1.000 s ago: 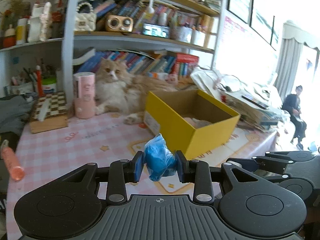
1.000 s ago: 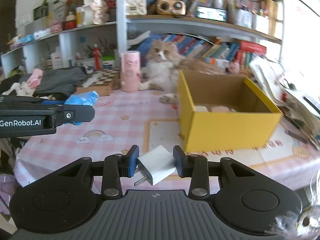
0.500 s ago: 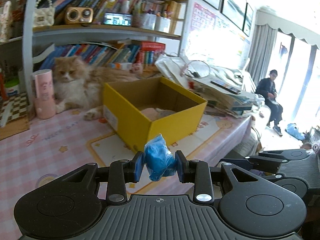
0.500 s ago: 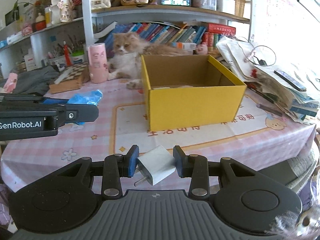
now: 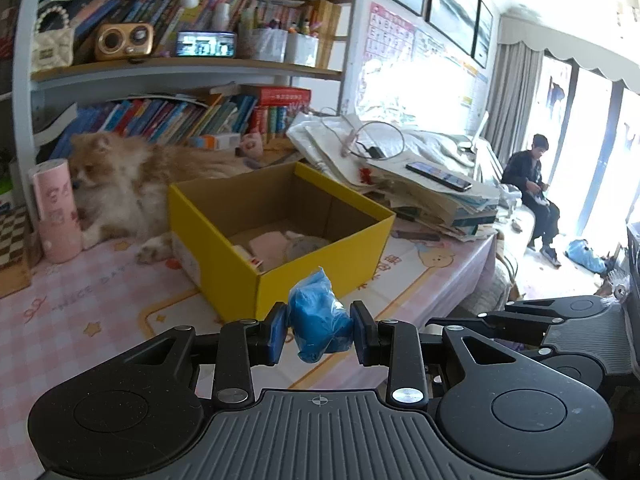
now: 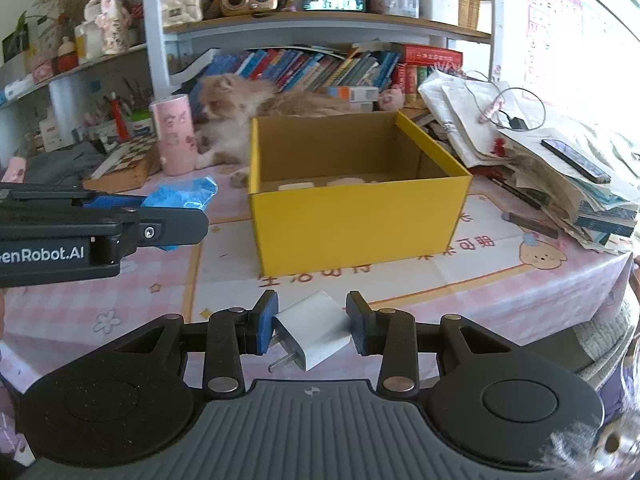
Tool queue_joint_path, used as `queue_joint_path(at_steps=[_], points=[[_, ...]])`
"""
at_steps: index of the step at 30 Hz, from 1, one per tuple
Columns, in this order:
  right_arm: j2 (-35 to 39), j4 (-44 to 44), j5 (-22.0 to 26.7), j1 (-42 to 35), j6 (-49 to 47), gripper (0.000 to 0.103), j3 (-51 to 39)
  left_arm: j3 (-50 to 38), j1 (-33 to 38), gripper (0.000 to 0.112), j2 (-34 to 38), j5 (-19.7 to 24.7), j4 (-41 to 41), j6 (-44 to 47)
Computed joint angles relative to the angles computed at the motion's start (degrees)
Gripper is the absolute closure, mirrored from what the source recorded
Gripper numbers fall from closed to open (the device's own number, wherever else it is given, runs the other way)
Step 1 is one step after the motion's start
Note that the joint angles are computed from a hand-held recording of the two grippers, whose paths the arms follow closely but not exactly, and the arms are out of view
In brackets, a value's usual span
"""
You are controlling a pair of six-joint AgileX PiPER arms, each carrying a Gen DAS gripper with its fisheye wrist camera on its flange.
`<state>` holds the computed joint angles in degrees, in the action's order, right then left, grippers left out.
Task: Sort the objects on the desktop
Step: 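Carry the blue item and white charger with both grippers down into the yellow box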
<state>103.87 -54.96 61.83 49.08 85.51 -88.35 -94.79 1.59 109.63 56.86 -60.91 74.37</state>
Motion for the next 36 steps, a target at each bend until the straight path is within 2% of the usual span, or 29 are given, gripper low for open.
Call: queue_joint_path(at_steps=[7,14,20,27,31,36], points=[[-4.0,-0.7,-2.2,-2.8,1.6,0.068,6.0,-2.5,-4.7,0.080,1.6,-2.1,1.2,-2.7],[-8.6,-1.0,-6.5,-7.8,-0.4,0.068,11.5,-3.9,-9.8,0.080,2.6,-6.8,1.3,-5.2],[-10.9,-1.5,-14.0,-13.6,-5.9,0.068,14.7,-7.5,-13.9,0.080,4.8,-13.5,3.8,-10.1],[-12.0,-1.3,-26.1,-22.0,-9.9,0.068,15.7,-17.3,-18.0,0.080,10.3,-20.3,14.7,-22.1],[-10.6,0.3,-32.2,-26.1,-14.2,0.068,14.3,-22.2,-19.8,0.080,13.1,-22.1,22.5,-29.8],[-8.0,3.2,-38.0,-30.0,-20.5,0.068,11.2,-27.0,-20.9,0.080,16.0,-22.3,30.1,-37.3]])
